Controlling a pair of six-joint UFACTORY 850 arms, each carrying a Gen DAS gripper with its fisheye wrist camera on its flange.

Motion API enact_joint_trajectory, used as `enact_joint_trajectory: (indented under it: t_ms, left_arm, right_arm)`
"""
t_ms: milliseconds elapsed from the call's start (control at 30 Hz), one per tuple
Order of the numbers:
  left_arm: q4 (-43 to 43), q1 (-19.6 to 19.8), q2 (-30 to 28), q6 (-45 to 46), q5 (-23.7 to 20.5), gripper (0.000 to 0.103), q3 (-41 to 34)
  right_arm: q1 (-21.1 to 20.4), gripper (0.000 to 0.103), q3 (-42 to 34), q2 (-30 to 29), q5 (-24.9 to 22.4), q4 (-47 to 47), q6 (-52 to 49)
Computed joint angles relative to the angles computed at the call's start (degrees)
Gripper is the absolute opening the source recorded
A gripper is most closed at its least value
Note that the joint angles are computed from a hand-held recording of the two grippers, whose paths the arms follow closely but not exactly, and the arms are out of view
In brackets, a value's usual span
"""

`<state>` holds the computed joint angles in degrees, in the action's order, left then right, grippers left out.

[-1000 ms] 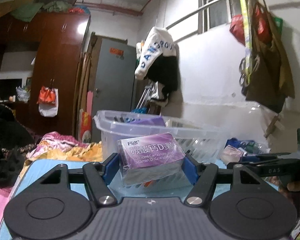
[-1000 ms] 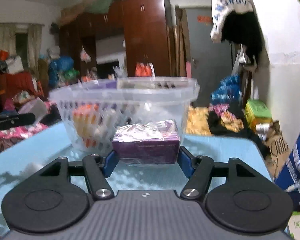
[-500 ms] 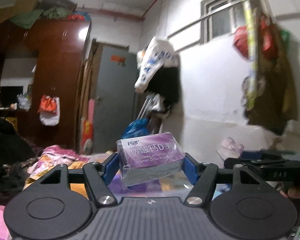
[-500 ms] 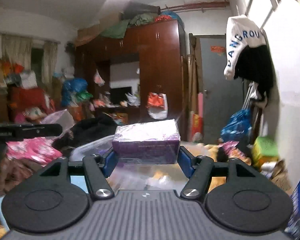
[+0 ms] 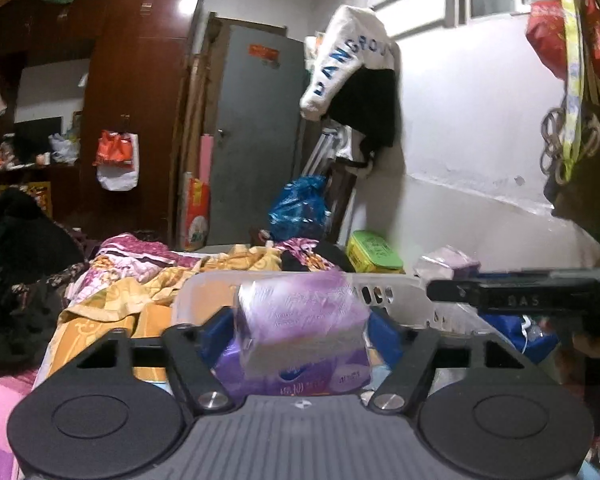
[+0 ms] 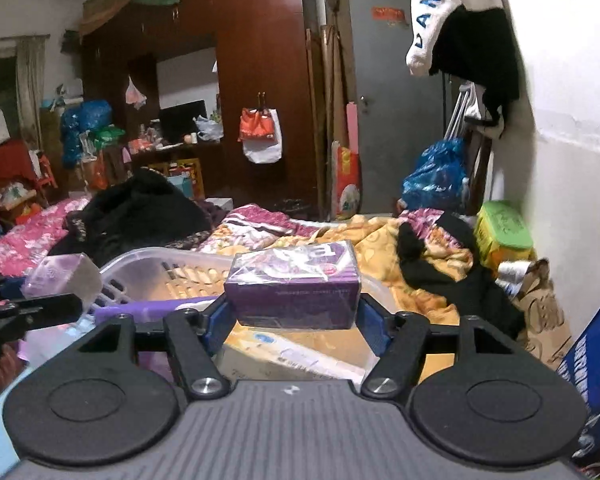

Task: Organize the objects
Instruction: 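Lift the purple box over the basket and open both grippers, then move both grippers down to the clear plastic bag on the table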

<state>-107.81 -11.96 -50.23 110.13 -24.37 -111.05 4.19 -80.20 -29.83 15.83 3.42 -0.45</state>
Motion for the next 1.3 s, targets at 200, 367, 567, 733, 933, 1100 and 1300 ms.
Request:
enact_joint_trajectory:
  t_ms: [200, 367, 567, 733, 933, 1100, 1300]
  left_arm:
    - [2.8, 0.0, -0.3, -3.4, -0.2, 0.088, -0.4]
    - [-10.7, 1.9, 7.0, 14.8, -7.8, 0.088, 14.3]
    - [-16.9, 5.3, 12.4, 22.3, -15.0, 0.088, 30.3]
    - [-12.7, 5.0, 11.9, 22.4, -12.2, 0.088, 31.6]
    - [-5.1, 5.7, 10.6, 18.6, -13.8, 0.088, 30.7]
    - [1.3, 4.8, 9.8, 15.5, -10.2, 0.086, 29.1]
    - [-8.8, 2.8, 11.9, 29.8, -4.8, 0.063, 32.7]
  right_arm:
    - [-0.2, 0.103, 5.5, 3.3, 5.8, -2.7, 3.0]
    - [-1.6, 0.103, 16.7, 9.4, 13.2, -12.0, 12.1]
    - [-3.1, 0.103, 33.1, 13.9, 22.1, -16.6, 20.3]
    - [-1.5, 0.103, 37.9, 12.5, 26.7, -14.8, 19.6]
    - [0.5, 0.102, 38.1, 11.9, 27.2, -10.6, 13.5]
    - [1.6, 0.09, 38.3, 11.6, 26.4, -9.4, 10.4]
    - [3.6, 0.071, 38.7, 11.2, 27.1, -4.8, 2.2]
